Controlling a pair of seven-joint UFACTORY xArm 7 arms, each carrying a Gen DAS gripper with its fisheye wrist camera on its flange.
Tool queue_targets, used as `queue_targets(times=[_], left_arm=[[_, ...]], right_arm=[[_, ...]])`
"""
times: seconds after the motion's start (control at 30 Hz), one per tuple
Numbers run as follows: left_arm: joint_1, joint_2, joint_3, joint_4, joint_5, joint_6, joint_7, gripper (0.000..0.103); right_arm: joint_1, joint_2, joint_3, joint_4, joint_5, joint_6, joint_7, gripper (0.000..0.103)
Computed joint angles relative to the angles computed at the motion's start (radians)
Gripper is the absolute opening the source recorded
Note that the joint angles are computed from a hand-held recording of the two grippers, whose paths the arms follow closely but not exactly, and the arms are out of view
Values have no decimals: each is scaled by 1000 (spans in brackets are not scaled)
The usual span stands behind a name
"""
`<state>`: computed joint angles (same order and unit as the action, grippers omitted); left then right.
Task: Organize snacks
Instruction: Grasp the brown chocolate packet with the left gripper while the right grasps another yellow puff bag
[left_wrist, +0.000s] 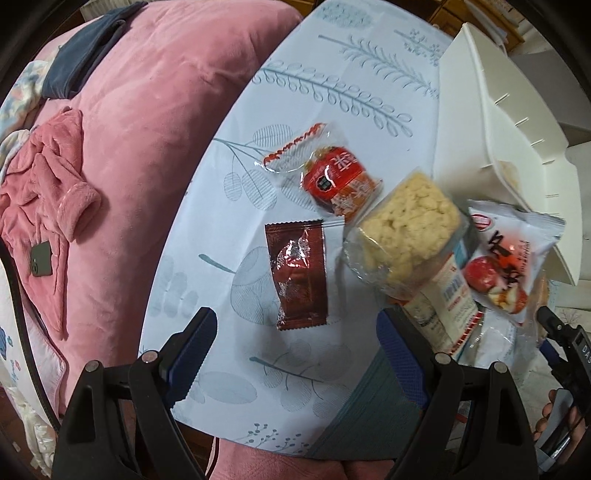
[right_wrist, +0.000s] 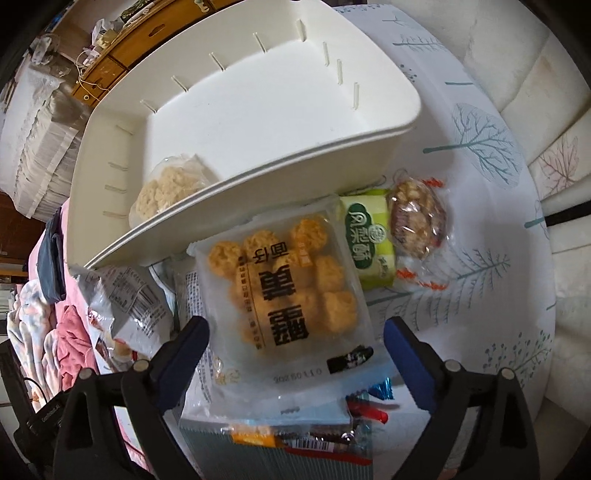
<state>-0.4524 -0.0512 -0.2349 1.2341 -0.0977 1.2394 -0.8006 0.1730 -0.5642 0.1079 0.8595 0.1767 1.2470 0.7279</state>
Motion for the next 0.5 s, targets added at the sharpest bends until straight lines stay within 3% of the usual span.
queue_targets(times=[0.5], left_arm=[[13,119,21,35,-30,-5,47,86]], right_arm=[[13,132,32,67,-60,43,38,96]])
